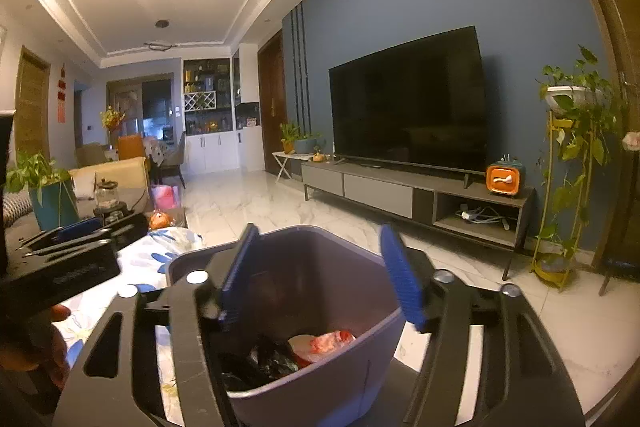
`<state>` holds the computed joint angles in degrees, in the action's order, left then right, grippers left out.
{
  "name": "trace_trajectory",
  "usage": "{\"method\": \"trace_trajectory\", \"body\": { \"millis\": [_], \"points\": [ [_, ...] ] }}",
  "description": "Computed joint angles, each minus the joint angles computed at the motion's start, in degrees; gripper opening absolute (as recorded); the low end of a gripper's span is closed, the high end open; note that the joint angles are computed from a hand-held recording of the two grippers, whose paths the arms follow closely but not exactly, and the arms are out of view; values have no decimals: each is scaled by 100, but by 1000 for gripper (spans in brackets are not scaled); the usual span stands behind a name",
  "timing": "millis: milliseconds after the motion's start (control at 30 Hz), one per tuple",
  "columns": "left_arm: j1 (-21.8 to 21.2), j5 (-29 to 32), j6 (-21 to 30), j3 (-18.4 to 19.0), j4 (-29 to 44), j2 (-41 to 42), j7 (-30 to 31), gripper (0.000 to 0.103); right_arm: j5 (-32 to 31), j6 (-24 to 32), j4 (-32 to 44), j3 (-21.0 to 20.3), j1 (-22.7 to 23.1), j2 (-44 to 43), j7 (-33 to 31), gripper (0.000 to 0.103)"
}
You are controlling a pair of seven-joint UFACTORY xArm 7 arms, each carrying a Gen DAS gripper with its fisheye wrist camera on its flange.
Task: Collect trash
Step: 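Open both tools to drop the bags into the purple bin, then move both open tools back over the table trash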
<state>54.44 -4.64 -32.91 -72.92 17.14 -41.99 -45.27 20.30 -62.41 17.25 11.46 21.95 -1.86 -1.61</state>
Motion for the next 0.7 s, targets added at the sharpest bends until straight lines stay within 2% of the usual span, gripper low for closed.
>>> {"method": "trace_trajectory", "body": {
  "millis": [100,133,200,333,500,600,700],
  "points": [
    [-650,-220,517,408,-366,-596,-164,86,99,-57,-151,46,45,-118,93,73],
    [-958,-299,867,561,-523,-933,-259,88,87,-59,-210,58,59,-173,140,73],
    [-1343,-253,1233,821,-734,-1290,-371,90,125,-56,-319,111,106,-274,179,78],
    [-2372,-206,2478,1299,-1203,-2323,-622,92,283,-46,-550,287,261,-542,154,80],
    [-3564,-66,3772,1736,-1753,-3511,-956,93,570,20,-746,551,497,-853,72,83],
    [-4585,89,5119,1928,-2083,-4546,-1130,94,734,101,-878,723,673,-1078,71,84],
    [-5282,330,6156,2130,-2246,-5323,-1177,94,794,223,-967,837,782,-1282,113,84]
  ]
}}
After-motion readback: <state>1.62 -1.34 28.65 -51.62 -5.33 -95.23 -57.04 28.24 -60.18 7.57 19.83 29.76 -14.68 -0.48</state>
